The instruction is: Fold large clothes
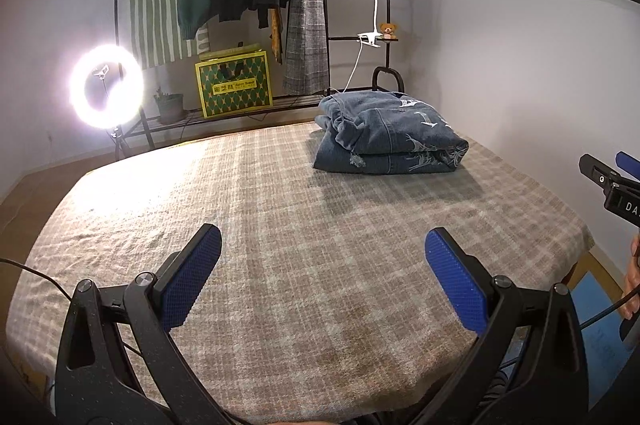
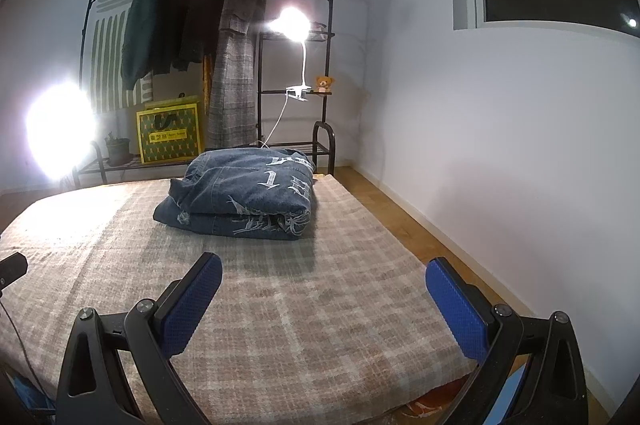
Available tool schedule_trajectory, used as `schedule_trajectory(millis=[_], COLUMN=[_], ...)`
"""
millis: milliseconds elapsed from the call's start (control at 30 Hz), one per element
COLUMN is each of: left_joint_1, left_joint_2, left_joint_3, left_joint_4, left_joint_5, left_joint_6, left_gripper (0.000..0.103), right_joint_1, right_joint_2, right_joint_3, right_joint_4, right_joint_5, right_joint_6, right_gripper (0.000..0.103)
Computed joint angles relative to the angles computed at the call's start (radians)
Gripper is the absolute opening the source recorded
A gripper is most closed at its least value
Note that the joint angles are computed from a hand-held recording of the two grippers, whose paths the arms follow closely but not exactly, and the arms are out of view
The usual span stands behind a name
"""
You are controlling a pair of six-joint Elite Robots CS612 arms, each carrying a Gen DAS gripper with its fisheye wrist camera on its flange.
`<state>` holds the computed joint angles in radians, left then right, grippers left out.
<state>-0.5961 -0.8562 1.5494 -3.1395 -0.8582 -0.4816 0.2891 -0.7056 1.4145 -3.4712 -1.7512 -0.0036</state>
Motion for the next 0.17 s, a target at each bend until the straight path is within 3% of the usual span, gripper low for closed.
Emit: schedule_trajectory(millis=[167], left_joint_1=[0.000], left_joint_2=[0.004], left_joint_3=[-0.003], left_joint_4=[-0.002], left_joint_5=[0.013], left_joint_6=[-0.002], left_gripper=[0.103], right_joint_1=[0.000], right_joint_2=[0.000], right_joint_3=[0.001], right_joint_4=[0.002], right_joint_5=[-0.001], right_joint_6=[0.002], right_gripper=[0.103])
